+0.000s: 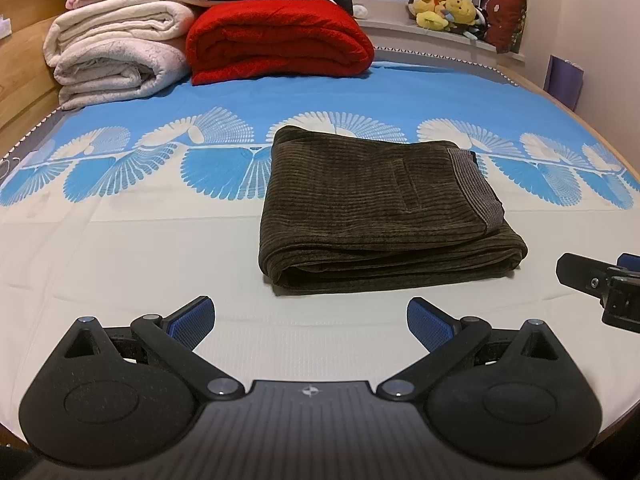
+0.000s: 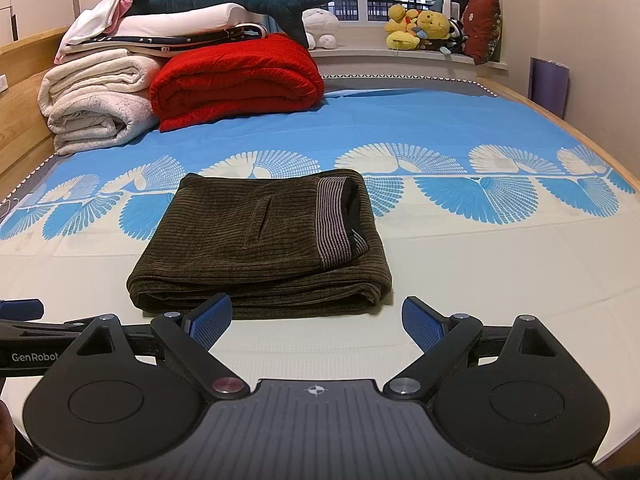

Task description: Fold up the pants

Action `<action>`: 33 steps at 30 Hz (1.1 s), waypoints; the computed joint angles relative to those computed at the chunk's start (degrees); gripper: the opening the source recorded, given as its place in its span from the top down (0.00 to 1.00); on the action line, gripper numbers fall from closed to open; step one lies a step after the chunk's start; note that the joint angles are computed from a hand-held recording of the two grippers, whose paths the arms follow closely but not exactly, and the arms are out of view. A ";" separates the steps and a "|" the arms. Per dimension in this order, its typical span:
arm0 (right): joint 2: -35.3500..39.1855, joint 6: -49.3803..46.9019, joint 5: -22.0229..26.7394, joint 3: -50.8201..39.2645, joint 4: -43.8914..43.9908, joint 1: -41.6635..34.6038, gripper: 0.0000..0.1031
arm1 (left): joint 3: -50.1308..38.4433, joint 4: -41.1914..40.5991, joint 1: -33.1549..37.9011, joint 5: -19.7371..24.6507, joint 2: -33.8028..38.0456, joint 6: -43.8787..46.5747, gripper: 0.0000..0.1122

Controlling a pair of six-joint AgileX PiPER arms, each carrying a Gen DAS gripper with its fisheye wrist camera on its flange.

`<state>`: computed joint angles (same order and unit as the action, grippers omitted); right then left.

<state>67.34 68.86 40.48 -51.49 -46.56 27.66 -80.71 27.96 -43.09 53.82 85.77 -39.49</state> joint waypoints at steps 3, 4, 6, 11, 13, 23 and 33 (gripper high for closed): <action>0.08 0.20 0.13 -0.06 -0.13 0.13 0.10 | 0.23 0.09 -0.04 -0.26 -0.14 0.07 0.09; 0.08 0.20 0.13 -0.06 -0.13 0.13 0.10 | 0.23 0.09 -0.04 -0.26 -0.14 0.07 0.09; 0.10 0.25 0.14 -0.07 -0.13 0.16 0.10 | 0.39 0.04 0.03 -0.43 -0.24 0.15 0.09; 0.14 0.34 0.19 -0.08 -0.21 0.24 0.10 | 0.52 0.08 -0.03 -0.56 -0.33 0.38 0.09; 0.07 0.17 0.15 -0.03 -0.11 0.22 0.10 | 0.61 0.12 -0.05 -0.62 -0.39 0.41 0.09; -0.12 -1.05 -0.23 0.28 0.37 -0.07 0.10 | 0.71 0.29 -0.21 -0.74 -0.40 0.46 0.09; -0.04 -1.30 -0.28 0.31 0.40 -0.04 0.10 | 1.21 0.36 -0.31 -1.12 -0.58 0.51 0.09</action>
<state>67.29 67.56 40.20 -51.19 -46.16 27.62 -79.50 28.32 -43.40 52.70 85.19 -38.98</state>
